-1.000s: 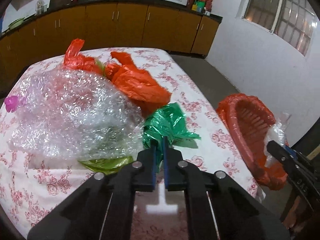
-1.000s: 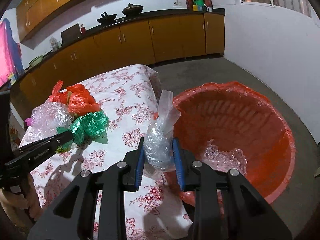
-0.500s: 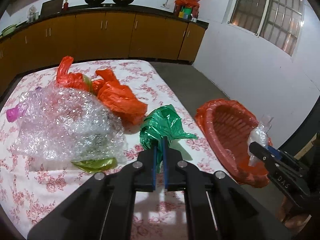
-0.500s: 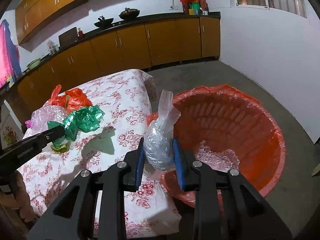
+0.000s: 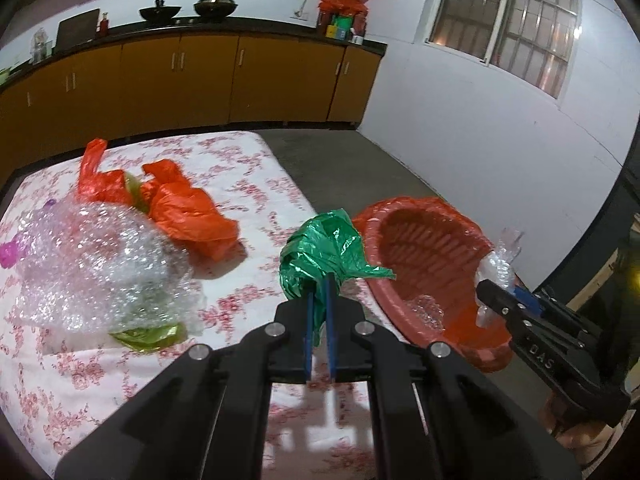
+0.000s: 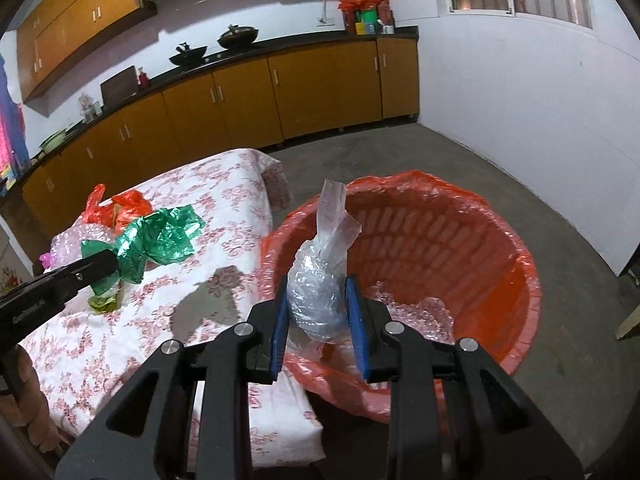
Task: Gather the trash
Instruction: 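Carry the clear bag and green bag over the basket with both tools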
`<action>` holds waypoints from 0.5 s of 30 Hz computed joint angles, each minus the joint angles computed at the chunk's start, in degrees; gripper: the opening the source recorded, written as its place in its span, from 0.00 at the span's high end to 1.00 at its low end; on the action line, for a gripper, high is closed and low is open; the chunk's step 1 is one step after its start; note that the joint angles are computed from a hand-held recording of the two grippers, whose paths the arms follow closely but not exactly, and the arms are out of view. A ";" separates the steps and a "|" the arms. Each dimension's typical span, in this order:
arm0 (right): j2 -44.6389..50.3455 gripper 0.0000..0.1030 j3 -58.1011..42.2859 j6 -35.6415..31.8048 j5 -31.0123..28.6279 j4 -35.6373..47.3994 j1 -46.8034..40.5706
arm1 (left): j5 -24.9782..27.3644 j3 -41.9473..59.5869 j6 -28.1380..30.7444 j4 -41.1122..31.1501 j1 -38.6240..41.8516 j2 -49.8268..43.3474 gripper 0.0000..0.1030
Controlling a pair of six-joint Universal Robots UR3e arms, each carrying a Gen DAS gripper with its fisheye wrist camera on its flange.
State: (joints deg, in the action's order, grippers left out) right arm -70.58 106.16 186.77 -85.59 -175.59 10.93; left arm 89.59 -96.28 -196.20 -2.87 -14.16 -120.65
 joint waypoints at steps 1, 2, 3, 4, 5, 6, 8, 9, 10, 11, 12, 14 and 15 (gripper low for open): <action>-0.24 0.73 0.33 0.09 -0.09 -0.12 -0.37 | -0.16 0.47 0.15 -0.14 -0.30 -0.13 0.93; -0.49 0.73 0.60 0.07 -0.04 -0.19 -0.74 | -0.31 1.02 0.29 -0.30 -0.62 -0.30 0.93; -0.66 0.73 0.90 0.10 -0.07 -0.39 -0.98 | -0.48 1.49 0.40 -0.46 -0.86 -0.46 0.93; -0.93 0.73 1.23 0.16 -0.10 -0.52 -1.33 | -0.63 1.93 0.46 -0.65 -1.03 -0.60 0.93; -1.20 0.73 1.52 0.18 -0.11 -0.61 -1.66 | -0.89 2.55 0.53 -0.86 -1.30 -0.83 0.93; -1.32 0.73 1.65 0.22 -0.17 -0.68 -1.84 | -1.07 3.02 0.57 -1.07 -1.47 -0.98 0.93; -1.82 0.73 2.18 0.28 -0.24 -0.96 -2.53 | -1.46 4.80 0.64 -1.65 -2.17 -1.79 0.93; -2.07 0.73 2.43 0.33 -0.27 -1.10 -2.89 | -1.57 5.60 0.67 -1.89 -2.50 -2.19 0.93; -2.26 0.73 2.60 0.39 -0.29 -1.19 -3.19 | -1.77 6.59 0.74 -2.16 -2.86 -2.72 0.93; -2.49 0.73 2.83 0.39 -0.24 -1.31 -3.52 | -1.93 7.64 0.83 -2.48 -3.21 -3.29 0.93; -2.74 0.73 3.09 0.32 -0.19 -1.46 -3.96 | -2.03 8.39 0.86 -2.70 -3.52 -3.72 0.93; -3.05 0.73 3.39 0.24 -0.18 -1.62 -4.54 | -2.46 10.81 0.89 -3.49 -4.27 -5.09 0.93; -3.22 0.73 3.56 0.24 -0.18 -1.78 -5.00 | -2.72 12.05 0.87 -3.90 -4.60 -5.83 0.93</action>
